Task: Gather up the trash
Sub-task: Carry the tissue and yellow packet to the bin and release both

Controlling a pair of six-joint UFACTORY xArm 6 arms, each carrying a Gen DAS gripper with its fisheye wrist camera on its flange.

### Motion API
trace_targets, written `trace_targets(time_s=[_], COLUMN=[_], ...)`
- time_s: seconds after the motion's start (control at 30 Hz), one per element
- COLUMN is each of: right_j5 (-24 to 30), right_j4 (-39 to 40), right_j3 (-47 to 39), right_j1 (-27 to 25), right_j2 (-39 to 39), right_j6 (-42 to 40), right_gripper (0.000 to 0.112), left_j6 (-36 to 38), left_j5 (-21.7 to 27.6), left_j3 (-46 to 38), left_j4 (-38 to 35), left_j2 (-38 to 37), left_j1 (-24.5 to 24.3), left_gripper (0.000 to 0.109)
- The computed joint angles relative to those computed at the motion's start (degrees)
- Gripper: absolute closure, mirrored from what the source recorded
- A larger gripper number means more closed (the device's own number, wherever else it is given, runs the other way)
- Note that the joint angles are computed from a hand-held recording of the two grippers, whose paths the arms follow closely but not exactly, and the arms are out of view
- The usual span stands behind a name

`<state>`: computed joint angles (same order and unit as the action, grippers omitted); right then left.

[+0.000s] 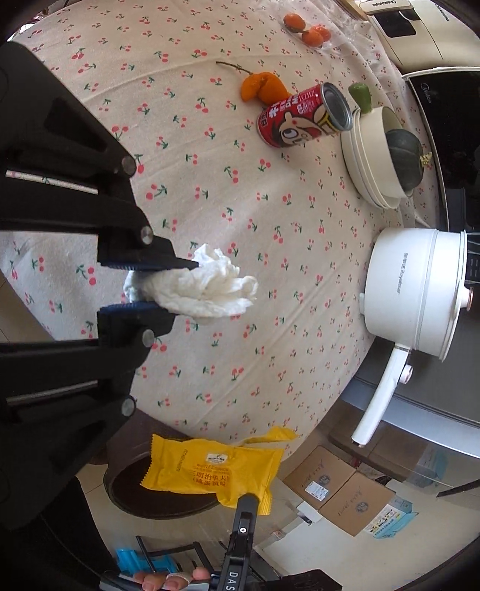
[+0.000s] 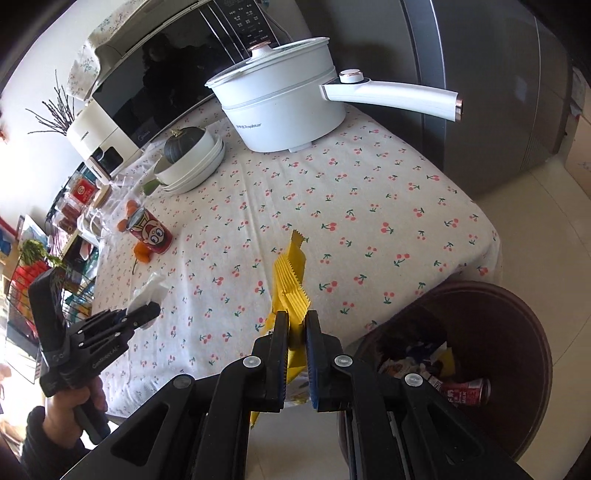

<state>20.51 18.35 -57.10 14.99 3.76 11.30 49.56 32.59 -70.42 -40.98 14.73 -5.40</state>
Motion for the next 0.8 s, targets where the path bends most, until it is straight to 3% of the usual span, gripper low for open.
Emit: trace_targets(time_s=[0.4, 0.8], right_j5=[0.36, 2.96], right_j4=[-10.19, -14.73], right_j3=[12.73, 20.38], right_j1=[-6.11, -12.57], right_j2=[-11.35, -17.53], right_j6=[6.79, 9.72], right_gripper=[0.103, 0.103], left_j6=[7.54, 10.85], left_j5=[3.41, 6.02], left_j3=[4.83, 3.23], left_j4=[-5.78, -7.32], left_j2=[-5.2, -2.02], left_j1=[-8.57, -16.34], left_gripper=[0.094, 0.093])
